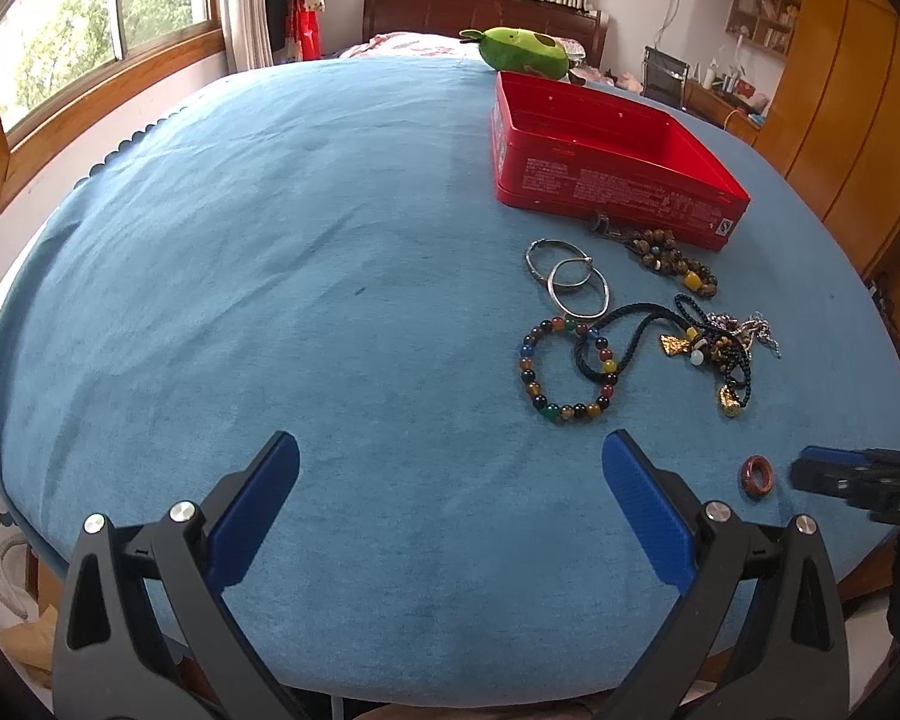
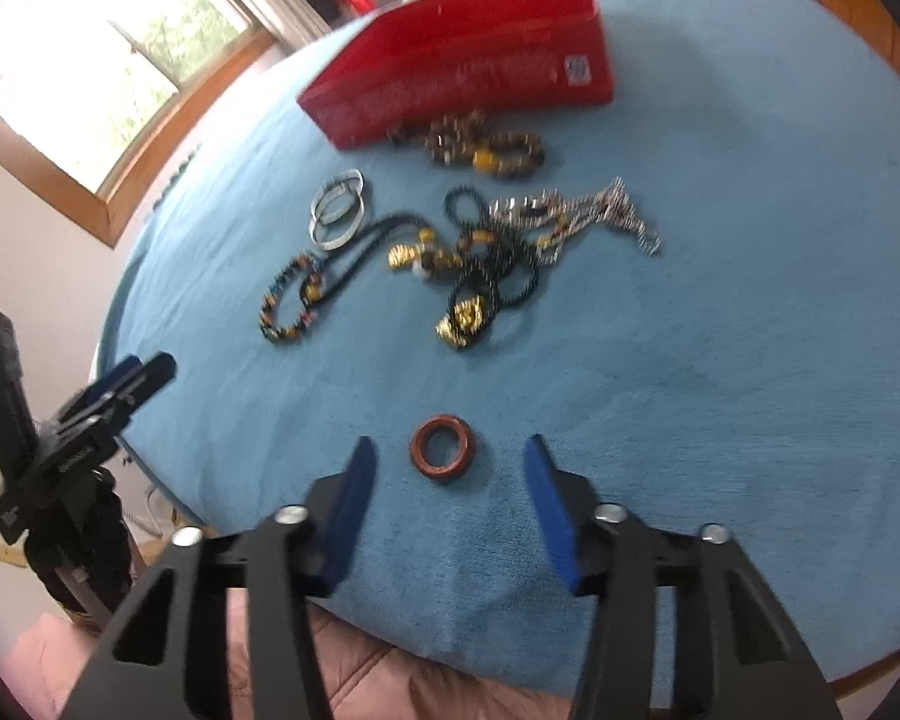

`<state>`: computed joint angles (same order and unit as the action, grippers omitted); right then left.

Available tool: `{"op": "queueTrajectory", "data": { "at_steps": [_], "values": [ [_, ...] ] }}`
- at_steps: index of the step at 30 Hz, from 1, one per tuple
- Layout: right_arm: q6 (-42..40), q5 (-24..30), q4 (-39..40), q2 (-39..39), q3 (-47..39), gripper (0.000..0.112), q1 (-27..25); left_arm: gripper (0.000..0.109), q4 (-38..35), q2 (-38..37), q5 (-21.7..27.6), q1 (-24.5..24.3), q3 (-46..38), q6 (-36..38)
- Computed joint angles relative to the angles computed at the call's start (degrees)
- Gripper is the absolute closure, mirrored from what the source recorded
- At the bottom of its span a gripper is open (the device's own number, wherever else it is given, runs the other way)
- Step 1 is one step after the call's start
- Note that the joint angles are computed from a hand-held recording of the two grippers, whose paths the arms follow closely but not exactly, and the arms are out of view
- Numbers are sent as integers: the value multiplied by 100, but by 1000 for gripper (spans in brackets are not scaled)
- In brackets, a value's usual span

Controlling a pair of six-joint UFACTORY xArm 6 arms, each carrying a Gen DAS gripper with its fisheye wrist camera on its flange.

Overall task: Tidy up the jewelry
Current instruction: 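Grasp the brown wooden ring with the right tool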

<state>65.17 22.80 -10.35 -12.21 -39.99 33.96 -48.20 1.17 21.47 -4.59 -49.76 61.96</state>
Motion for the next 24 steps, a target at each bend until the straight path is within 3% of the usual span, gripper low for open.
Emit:
{"op": "queueTrajectory", "data": {
  "at_steps": [5, 11, 14, 18, 21, 24],
  "values": [
    [-508, -43, 359, 255, -122, 89, -64, 9, 24, 36, -82, -52, -10, 12],
    [-928, 162, 583, 549, -370, 93, -83, 9, 126, 156, -163, -137, -146, -29],
    [-908, 384, 335, 672, -538, 101, -65, 9, 271, 316, -223, -219, -359, -172],
    [-889, 472, 121, 763, -636, 101, -47, 9, 588, 588, -250, -330, -715, -468],
    [-1003, 423, 234, 743, -610, 102, -67, 10, 1000, 873, -74, -410, -1095, -855],
    [-1107, 292, 381, 776, -590, 102, -112, 16, 1389, 1205, 520, -477, -1632, -1179]
  ]
}}
